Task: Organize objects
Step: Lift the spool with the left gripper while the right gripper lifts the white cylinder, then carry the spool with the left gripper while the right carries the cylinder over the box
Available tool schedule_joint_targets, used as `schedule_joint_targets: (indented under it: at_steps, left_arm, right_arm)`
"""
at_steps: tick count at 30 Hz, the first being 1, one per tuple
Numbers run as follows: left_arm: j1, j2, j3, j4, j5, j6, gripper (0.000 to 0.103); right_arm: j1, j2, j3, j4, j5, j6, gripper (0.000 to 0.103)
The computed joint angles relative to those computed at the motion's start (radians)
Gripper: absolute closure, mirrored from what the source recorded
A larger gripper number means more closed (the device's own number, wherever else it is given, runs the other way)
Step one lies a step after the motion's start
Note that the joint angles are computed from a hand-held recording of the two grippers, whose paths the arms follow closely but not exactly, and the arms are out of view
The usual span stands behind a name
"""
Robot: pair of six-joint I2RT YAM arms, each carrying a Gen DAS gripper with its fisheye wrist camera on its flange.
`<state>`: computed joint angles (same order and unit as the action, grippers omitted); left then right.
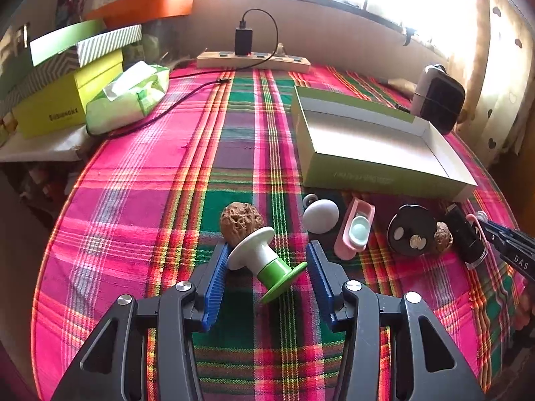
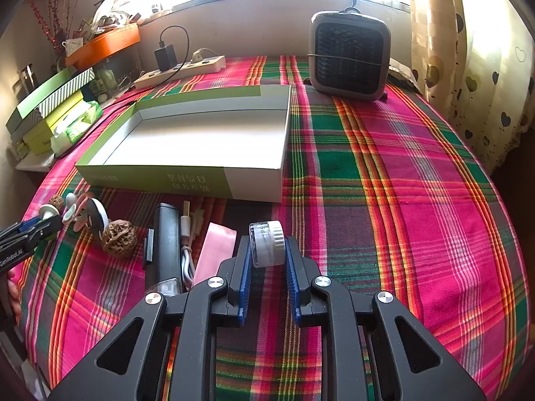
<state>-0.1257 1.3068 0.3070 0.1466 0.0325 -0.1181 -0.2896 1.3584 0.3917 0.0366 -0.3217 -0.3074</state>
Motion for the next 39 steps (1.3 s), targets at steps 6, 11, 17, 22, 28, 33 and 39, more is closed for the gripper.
schedule_joint_targets:
  at_steps: [6, 11, 17, 22, 28, 33, 39]
  left_arm:
    - [0.006, 0.005, 0.005, 0.000, 0.001, -0.001, 0.060]
    - [0.011, -0.014, 0.006, -0.016, 0.010, -0.003, 0.060]
    - [-0.002, -0.064, 0.013, -0.054, 0.008, -0.004, 0.060]
    - [-0.023, -0.095, 0.024, -0.084, 0.007, -0.009, 0.060]
    - [-0.051, -0.111, 0.062, -0.114, 0.002, -0.007, 0.060]
    - [-0.073, -0.080, 0.111, -0.115, 0.005, -0.002, 0.060]
    - [-0.094, -0.013, 0.184, -0.104, 0.026, 0.010, 0.060]
  right_arm:
    - [0.000, 0.000, -0.001, 0.001, 0.000, 0.000, 0.083]
    - [0.003, -0.001, -0.001, 0.004, 0.008, 0.001, 0.083]
    - [0.000, -0.018, 0.001, -0.006, 0.002, 0.006, 0.083]
    - [-0.002, -0.048, 0.010, -0.031, -0.002, 0.007, 0.083]
    - [0.007, -0.080, 0.033, -0.063, -0.007, 0.018, 0.083]
    - [0.017, -0.090, 0.058, -0.079, -0.005, 0.023, 0.083]
    - [0.049, -0.068, 0.099, -0.087, 0.007, 0.035, 0.083]
